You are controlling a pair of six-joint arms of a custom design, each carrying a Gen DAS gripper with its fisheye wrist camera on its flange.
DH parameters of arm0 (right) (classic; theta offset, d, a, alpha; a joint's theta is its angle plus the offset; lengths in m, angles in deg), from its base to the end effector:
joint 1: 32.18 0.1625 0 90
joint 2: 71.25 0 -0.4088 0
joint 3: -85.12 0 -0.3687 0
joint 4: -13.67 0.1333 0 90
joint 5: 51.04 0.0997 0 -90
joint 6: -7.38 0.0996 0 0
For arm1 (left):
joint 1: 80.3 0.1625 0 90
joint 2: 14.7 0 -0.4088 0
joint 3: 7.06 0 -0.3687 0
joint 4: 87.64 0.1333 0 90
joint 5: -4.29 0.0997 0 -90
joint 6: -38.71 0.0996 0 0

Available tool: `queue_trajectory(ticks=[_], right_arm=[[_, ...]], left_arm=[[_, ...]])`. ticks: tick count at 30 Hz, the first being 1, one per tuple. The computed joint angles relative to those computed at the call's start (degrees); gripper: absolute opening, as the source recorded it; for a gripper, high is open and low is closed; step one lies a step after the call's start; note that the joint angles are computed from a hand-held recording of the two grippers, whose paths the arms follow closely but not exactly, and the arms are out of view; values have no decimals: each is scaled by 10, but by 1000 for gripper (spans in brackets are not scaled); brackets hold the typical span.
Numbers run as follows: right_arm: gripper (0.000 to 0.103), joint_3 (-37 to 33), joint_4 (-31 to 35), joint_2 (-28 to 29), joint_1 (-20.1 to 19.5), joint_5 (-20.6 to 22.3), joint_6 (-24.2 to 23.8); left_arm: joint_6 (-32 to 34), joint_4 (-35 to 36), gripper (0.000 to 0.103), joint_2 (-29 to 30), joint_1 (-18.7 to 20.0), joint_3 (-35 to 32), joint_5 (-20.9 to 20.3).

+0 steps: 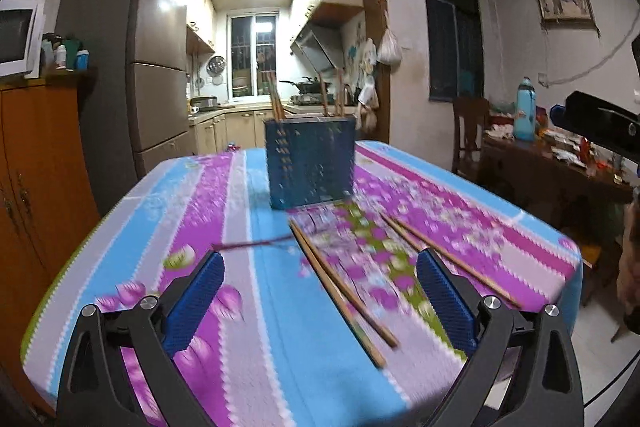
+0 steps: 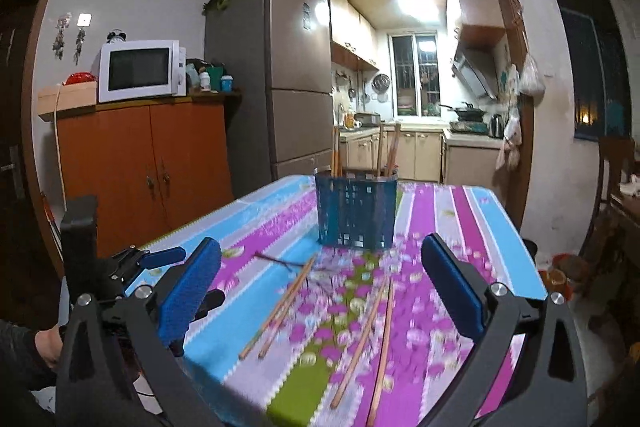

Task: Organize utensils
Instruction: 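Withdraw both open tools from the holder toward the remaining chopsticks, then close the left tool on a chopstick while the right tool grasps another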

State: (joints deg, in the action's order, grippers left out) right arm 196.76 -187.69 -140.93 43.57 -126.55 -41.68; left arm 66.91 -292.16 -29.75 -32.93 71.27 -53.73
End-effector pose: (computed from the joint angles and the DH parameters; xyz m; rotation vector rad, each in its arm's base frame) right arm 0.0201 -0.5638 0.3587 0.8697 -2.1062 1.4894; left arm -0.3296 -0.6328 -0.0358 1.1363 2.1744 -1.2438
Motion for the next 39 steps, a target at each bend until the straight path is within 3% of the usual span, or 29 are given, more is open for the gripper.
queue_trajectory(ticks=[5,10,13,15,18,25,27,32,39], right_arm=[[96,33,-65,18,-22,9,-1],[78,47,-80,31,-41,7,1],[62,49,-87,45,-47,-11,-5],[52,51,-88,52,-52,-22,-4],[45,55,-89,58,-60,-32,-4],[36,59,-94,75,-71,-52,-12],[32,55,-93,82,-72,-60,-13],[24,43,-94,98,-72,-72,-7],[20,31,-136,124,-65,-84,-2]], left_arm=[[-1,-21,97,10,0,19,2],[-3,-36,94,19,2,31,2],[6,-34,82,26,3,31,1],[5,-26,67,28,6,32,-5],[7,-6,50,34,8,27,-10],[28,4,32,57,12,6,-2],[29,1,22,59,12,0,9],[20,-6,20,55,18,0,22],[29,-39,21,70,15,-6,19]])
